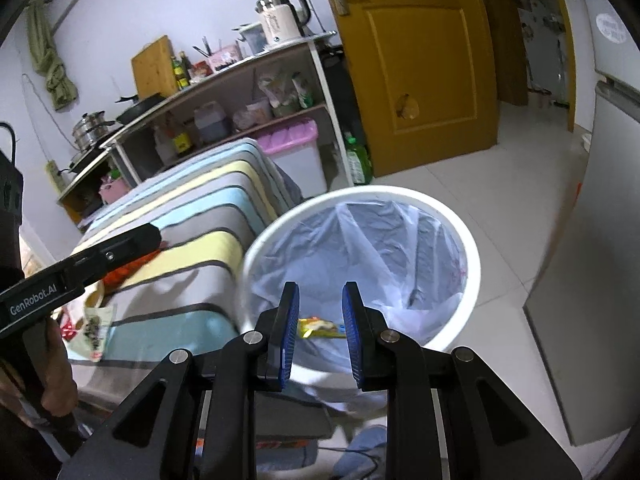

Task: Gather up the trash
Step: 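Grasp the yellow chip bag with the left tool while the right grasps the green-white packet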

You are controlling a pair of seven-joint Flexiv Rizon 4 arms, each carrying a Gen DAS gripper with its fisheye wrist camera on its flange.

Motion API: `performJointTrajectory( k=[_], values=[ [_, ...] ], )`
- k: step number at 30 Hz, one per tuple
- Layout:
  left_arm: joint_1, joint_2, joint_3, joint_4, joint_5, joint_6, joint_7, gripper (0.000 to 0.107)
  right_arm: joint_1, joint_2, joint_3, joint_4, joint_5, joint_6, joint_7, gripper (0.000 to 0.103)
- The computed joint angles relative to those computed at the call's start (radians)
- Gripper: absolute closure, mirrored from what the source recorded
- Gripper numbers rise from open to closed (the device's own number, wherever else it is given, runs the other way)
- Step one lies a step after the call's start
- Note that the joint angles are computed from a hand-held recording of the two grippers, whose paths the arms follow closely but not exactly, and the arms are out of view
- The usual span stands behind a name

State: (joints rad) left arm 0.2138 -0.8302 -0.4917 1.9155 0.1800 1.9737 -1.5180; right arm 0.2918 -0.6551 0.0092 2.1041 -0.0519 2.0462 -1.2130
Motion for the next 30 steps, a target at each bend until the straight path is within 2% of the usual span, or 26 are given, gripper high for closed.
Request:
performJointTrajectory(
  k=[4,12,17,18,20,23,28,30],
  values=[
    [-0.002,0.043,0.052,0.071,0.009,0.09,-0.037,0.063,0.037,0.028,0.004,0.031,0.004,0.016,-0.022,0.079],
    [-0.017,0.104,0.174,0.177,0.051,0.232,-0.131,0.062,0.125,0.061,0.011,0.059,0.02,0.033,-0.09,0.079],
    [-0.021,0.124,0.248,0.234,0.061,0.3,-0.174,0.059,0.128,0.058,0.049,0.057,-0.006,0.044,-0.107,0.079],
    [-0.033,0.13,0.276,0.251,0.047,0.322,-0.176,0.059,0.124,0.056,0.06,0.053,-0.018,0.043,-0.107,0.077],
    [-0.043,0.135,0.313,0.277,0.036,0.356,-0.181,0.058,0.111,0.051,0.085,0.048,-0.052,0.038,-0.107,0.065],
    [-0.059,0.138,0.367,0.318,0.006,0.405,-0.179,0.058,0.121,0.044,0.098,0.045,-0.077,0.039,-0.114,0.054],
    [-0.06,0.135,0.423,0.377,-0.034,0.472,-0.174,0.05,0.139,0.033,0.115,0.035,-0.116,0.028,-0.127,0.052],
    [-0.049,0.133,0.438,0.398,-0.044,0.489,-0.176,0.047,0.14,0.024,0.127,0.025,-0.137,0.016,-0.127,0.049]
  ],
)
